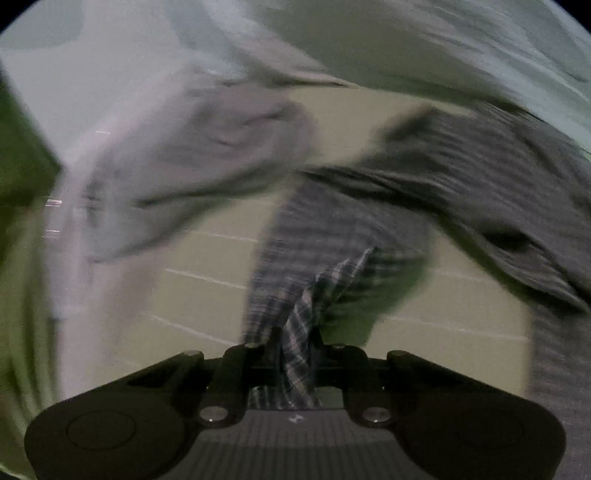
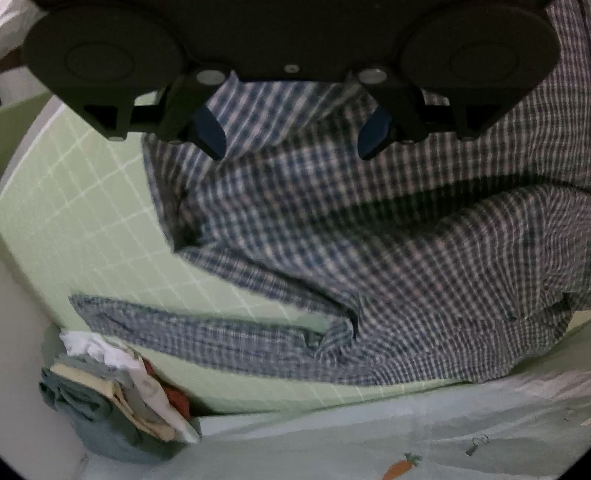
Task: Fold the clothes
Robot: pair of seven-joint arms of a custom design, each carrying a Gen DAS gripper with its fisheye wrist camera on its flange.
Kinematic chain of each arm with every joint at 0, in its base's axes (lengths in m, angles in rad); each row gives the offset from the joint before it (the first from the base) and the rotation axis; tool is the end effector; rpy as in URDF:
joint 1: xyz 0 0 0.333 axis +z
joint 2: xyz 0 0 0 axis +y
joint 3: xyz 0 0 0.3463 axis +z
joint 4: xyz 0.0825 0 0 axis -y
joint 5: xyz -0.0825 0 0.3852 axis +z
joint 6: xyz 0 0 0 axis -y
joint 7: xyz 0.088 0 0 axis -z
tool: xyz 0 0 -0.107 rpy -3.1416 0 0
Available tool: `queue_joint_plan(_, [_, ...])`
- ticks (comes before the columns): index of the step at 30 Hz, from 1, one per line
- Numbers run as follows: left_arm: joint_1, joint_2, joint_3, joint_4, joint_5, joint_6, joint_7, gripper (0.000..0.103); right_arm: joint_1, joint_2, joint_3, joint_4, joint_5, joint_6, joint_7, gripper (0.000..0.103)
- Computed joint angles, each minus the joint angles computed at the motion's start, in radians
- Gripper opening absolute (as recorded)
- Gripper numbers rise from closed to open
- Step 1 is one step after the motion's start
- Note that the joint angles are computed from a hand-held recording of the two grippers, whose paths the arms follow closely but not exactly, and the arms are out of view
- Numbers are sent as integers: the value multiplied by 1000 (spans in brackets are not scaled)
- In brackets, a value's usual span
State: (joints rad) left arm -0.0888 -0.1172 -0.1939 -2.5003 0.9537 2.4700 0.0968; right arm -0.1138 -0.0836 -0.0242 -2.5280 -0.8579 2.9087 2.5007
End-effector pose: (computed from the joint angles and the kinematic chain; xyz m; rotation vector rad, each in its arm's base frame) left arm 0.4437 -0.1309 0.3630 -2.1255 1.3426 -0.1646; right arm 0.4761 -0.0196 0.3729 -1.6919 2.2308 -0.7329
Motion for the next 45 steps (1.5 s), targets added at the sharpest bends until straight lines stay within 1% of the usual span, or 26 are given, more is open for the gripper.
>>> queue_joint_plan(2, [18, -36, 18, -26, -11, -41, 31, 16, 11, 7, 14, 8, -9, -33, 25, 79])
queue_joint_plan(3, [27, -51, 27, -38, -27, -51, 56, 20, 18, 10, 21, 13, -35, -54, 53, 79])
queue_joint_plan(4, [37, -69, 44, -56, -53, -21, 96, 22, 26, 12, 26, 18, -60, -69, 79, 79])
queue_joint_plan(5, [47, -88, 62, -74, -86, 16, 142, 31, 36, 13, 26, 20, -69, -74, 92, 79])
queue_joint_plan(6, [58, -105, 79, -92, -123, 51, 193, 43, 45, 13, 23, 20, -63, -73, 97, 79])
queue_joint_plan(7, [78, -120, 80, -104, -120, 97, 180, 50, 53, 15, 21, 20, -53, -71, 101, 79])
queue_joint_plan(9, [123, -146, 74, -121, -88, 194, 119, 82, 66, 19, 18, 22, -34, -67, 110, 79])
queue_joint_plan(10, [148, -157, 70, -128, -67, 243, 83, 87, 71, 24, 17, 27, -30, -68, 117, 80])
queue_joint_plan(12, [202, -175, 59, -137, -16, 342, 1, 91, 81, 37, 15, 39, -25, -72, 132, 81])
queue_joint_plan(13, [236, -157, 39, -117, 37, 373, -38, 92, 86, 48, 12, 51, -23, -76, 137, 82])
queue_joint_plan(14, [266, -133, 22, -90, 101, 398, -82, 93, 92, 59, 9, 63, -18, -80, 137, 83])
queue_joint_plan(15, [279, -99, 11, -54, 154, 396, -95, 93, 100, 72, 4, 76, -10, -84, 134, 84])
queue_joint_plan(18, [242, 15, 29, 44, 162, 336, 10, 93, 123, 114, -16, 122, 10, -90, 120, 87])
queue_joint_plan(20, [209, 93, 55, 97, 88, 316, 138, 93, 142, 138, -29, 153, 27, -100, 102, 89])
queue_joint_plan(22, [182, 157, 76, 143, 1, 291, 255, 91, 160, 160, -43, 179, 45, -110, 84, 89])
queue_joint_plan(28, [143, 237, 133, 189, -32, 366, 356, 88, 201, 191, -77, 214, 92, -125, 76, 93])
queue_joint_plan(31, [131, 272, 156, 211, -12, 400, 379, 82, 217, 200, -90, 221, 80, -127, 104, 96])
queue_joint_plan(32, [125, 281, 169, 217, 4, 410, 360, 74, 220, 203, -94, 223, 76, -125, 112, 97])
queue_joint_plan(34, [117, 292, 189, 223, 29, 437, 316, 54, 225, 207, -99, 225, 77, -117, 124, 97])
queue_joint_plan(35, [119, 294, 193, 225, 20, 448, 310, 31, 225, 208, -101, 224, 86, -111, 123, 97])
queue_joint_plan(36, [121, 295, 196, 226, 7, 458, 308, 3, 224, 208, -101, 224, 102, -107, 119, 97])
queue_joint_plan(37, [119, 295, 199, 231, 1, 459, 303, 2, 224, 210, -103, 223, 116, -102, 119, 97])
queue_joint_plan(40, [93, 273, 242, 248, 148, 478, 138, 1, 228, 211, -113, 215, 129, -84, 137, 97])
queue_joint_plan(42, [82, 242, 253, 268, 317, 459, -5, 1, 230, 207, -119, 206, 128, -73, 154, 97])
queue_joint_plan(43, [79, 223, 248, 282, 414, 435, -75, 1, 231, 204, -123, 200, 122, -68, 166, 97])
queue_joint_plan(45, [64, 181, 215, 299, 584, 299, -171, 0, 231, 198, -127, 189, 110, -58, 192, 97])
